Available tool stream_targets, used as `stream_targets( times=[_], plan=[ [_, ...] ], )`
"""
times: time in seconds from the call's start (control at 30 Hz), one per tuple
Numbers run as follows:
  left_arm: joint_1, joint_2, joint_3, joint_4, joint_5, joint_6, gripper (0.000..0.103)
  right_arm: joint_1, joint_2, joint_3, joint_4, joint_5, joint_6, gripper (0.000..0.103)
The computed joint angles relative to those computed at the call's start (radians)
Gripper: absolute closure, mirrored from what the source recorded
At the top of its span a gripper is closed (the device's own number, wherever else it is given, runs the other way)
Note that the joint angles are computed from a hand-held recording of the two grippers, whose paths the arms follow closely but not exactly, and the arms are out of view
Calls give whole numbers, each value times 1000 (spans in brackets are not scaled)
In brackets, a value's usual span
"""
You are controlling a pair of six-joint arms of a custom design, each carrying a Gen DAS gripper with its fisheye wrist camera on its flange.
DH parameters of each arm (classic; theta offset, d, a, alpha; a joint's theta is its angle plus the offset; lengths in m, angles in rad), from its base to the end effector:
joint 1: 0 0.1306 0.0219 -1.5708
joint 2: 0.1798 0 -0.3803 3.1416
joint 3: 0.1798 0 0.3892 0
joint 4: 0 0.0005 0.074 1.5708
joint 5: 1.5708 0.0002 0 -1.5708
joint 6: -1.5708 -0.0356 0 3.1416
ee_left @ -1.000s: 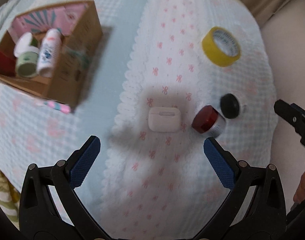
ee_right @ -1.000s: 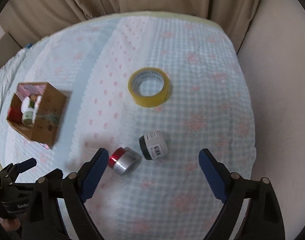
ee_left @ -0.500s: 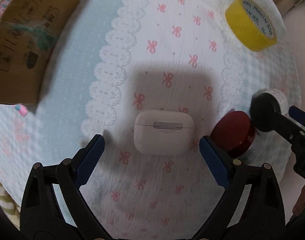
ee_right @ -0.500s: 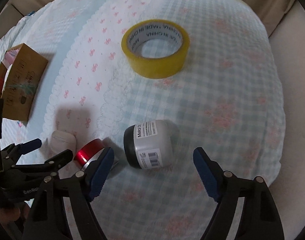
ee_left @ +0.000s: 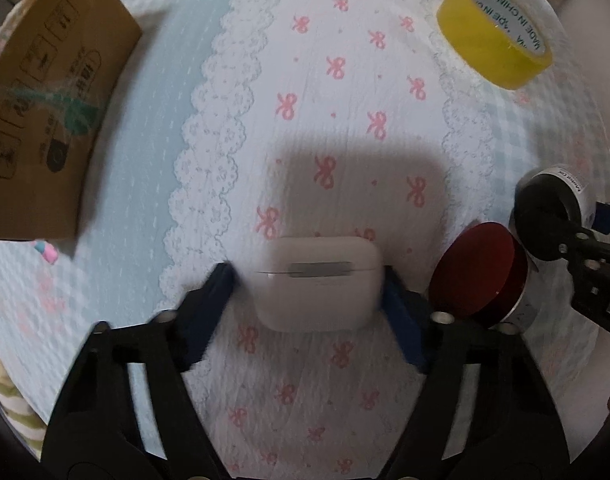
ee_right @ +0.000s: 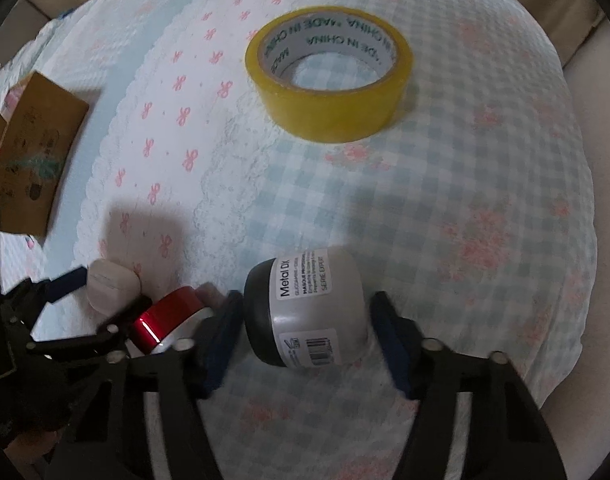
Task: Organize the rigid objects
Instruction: 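Grasp the white earbud case with the left tool while the right tool grasps the black-and-white jar, then carry the earbud case and black-and-white jar into the cardboard box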
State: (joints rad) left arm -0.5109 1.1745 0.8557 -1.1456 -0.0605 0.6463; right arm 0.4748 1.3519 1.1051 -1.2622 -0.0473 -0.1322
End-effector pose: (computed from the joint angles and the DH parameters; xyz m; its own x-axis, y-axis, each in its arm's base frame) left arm 0.2810 -0.1556 0.2711 -0.9830 -0.1381 -0.1210 -0.1372 0.9904 -0.0160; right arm 0.3472 0.1798 0.3062 -0.9405 -0.3354 -0.0550 -0.3382 0.9395 0.0549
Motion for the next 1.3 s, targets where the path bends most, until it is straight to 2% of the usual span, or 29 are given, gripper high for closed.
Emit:
stream_targets(
  times=[0.03, 0.3, 0.63, 0.87, 0.9, 0.97, 1.03, 1.2, 1.3],
  plan=[
    [-5, -2, 1, 0, -7, 0, 46, 5, 6, 2, -5, 14, 6, 55],
    [9, -14, 4, 6, 13, -12, 46, 27, 12, 2, 2, 41, -13, 56],
    [84, -131, 19, -31, 52, -65, 46, 36, -46, 31, -45, 77, -106, 56],
    [131, -257, 98, -127, 67, -109, 46, 80, -120, 108, -132, 114, -188, 56],
    [94, -250, 122, -136, 54, -76, 46, 92, -132, 127, -150, 118, -209, 56],
    [112, -279, 177, -189, 56, -100, 46, 107, -146, 161, -175, 120, -241, 56],
    [113, -283, 211, -202, 56, -102, 46, 129, -154, 204, -204, 120, -281, 56],
    [180, -302, 332, -281, 72, -175, 46, 210, -153, 324, -262, 124, -364, 56],
    [270, -305, 397, -335, 102, -247, 46, 259, -134, 400, -275, 134, -414, 56]
  ],
)
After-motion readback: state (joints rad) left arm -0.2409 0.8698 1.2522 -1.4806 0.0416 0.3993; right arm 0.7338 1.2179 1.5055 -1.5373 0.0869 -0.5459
